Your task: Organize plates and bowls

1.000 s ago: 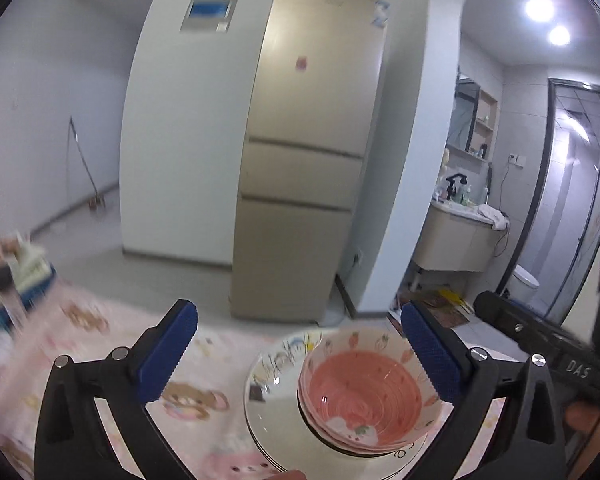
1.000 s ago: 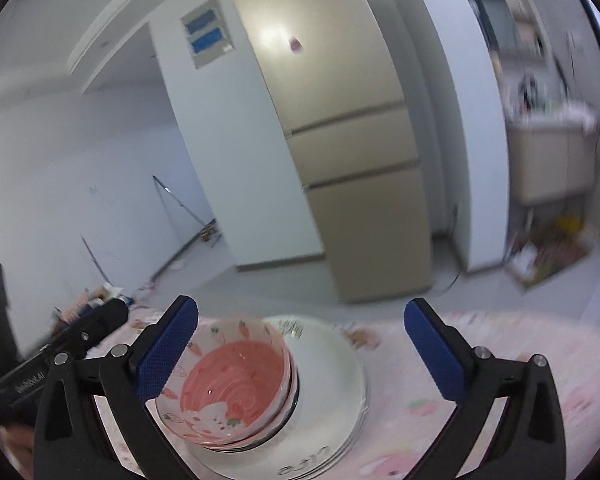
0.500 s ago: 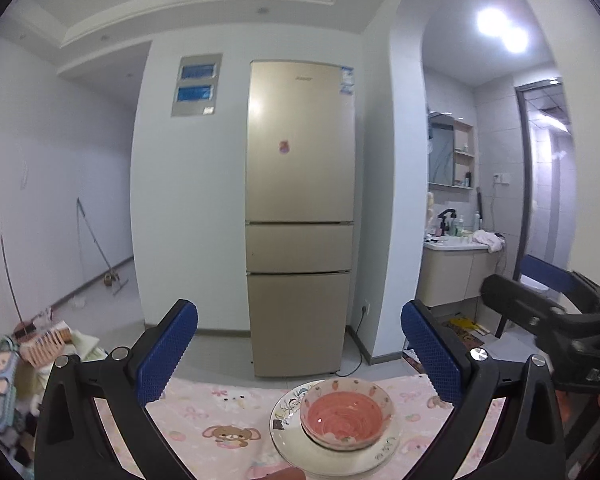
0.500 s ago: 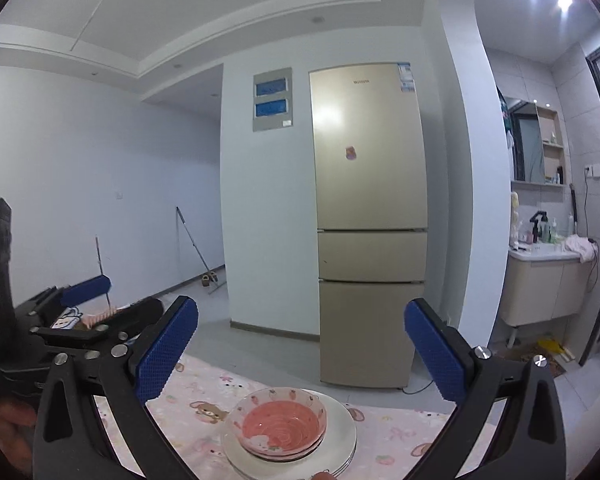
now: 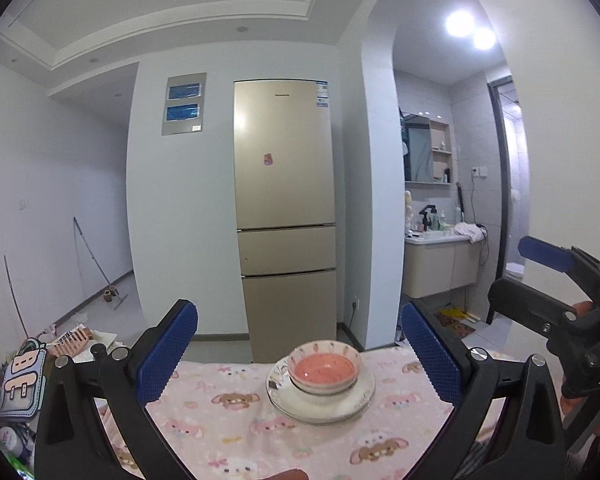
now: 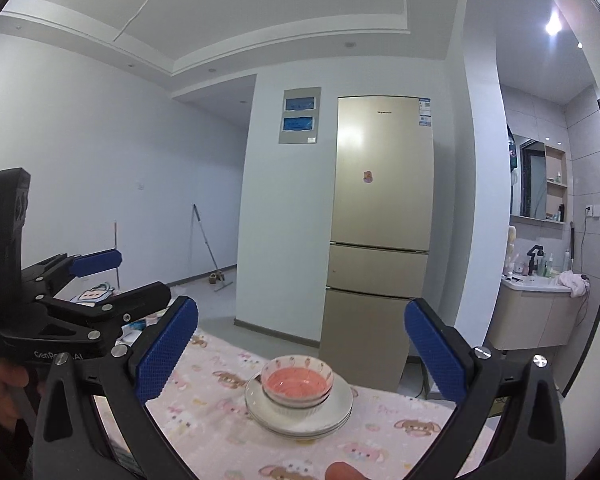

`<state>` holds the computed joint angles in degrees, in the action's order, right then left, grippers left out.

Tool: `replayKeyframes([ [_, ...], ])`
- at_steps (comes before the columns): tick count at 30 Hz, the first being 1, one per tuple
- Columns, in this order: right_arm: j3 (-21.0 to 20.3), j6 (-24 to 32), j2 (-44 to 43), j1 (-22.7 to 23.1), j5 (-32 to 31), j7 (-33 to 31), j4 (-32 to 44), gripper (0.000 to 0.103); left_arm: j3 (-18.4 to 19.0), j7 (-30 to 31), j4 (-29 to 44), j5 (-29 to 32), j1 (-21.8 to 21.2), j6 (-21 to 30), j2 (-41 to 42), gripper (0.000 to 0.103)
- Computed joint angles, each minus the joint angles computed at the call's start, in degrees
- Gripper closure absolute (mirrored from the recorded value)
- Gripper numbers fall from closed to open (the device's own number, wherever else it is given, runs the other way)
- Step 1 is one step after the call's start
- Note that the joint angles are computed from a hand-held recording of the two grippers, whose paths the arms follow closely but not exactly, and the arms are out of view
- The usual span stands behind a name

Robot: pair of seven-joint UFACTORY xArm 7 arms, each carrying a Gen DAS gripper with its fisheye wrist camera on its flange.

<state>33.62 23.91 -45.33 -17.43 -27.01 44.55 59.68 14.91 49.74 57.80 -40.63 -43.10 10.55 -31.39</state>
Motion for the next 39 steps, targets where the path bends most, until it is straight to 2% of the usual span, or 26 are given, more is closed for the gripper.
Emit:
replayKeyframes([
  [2, 0.21, 0.84, -1.28, 0.54, 0.01, 0.13, -0.95, 0.0, -1.24, -0.49, -2.65, 0.8, 1.15, -0.46, -2.56, 0.0],
  [10, 0.57, -0.71, -6.46, 3.39, 2.23, 3.07, -9.3, 0.0, 1.47, -0.32, -11.29, 2.62, -3.06, -2.08, -8.49, 0.0],
  [14, 3.43, 2.23, -6.37, 2.32, 2.61, 5.55, -12.19, 0.0, 3.34, -1.09, -13.99, 4.24, -5.05, -4.5, -7.02, 0.0],
  [18, 5.08, -0.18, -9.09, 0.54, 1.21, 10.8, -16.95, 0.0, 5.71, -1.27, -15.86, 5.85, -6.74, -5.26, -4.46, 0.0],
  [20, 5.28, -0.67, -9.24, 0.67, 0.66, 11.25, -18.35, 0.0, 6.36, -1.12, -16.66, 6.48, -7.3, -6.56, -3.19, 0.0],
  [24, 5.9, 0.36, -7.56, 1.55, -0.3, 10.74, -19.7, 0.0, 7.49, -1.56, -17.99, 7.76, -8.49, -8.75, -1.27, 0.0],
  [27, 5.6, 2.56, -4.69, 3.26, -0.43, 10.16, -19.42, 0.0, 9.98, -1.45, -18.8, 9.01, -11.42, -10.89, -0.86, 0.0],
  [32, 4.94, 5.04, -2.97, 5.18, -2.05, 11.85, -19.35, 0.0, 11.0, -3.47, -21.18, 12.56, -12.73, -14.75, 0.01, 0.0],
  [39, 3.2, 6.16, -1.82, 7.59, -4.1, 13.99, -19.37, 0.0, 14.03, -7.15, -21.71, 16.99, -14.91, -15.14, -0.39, 0.0],
])
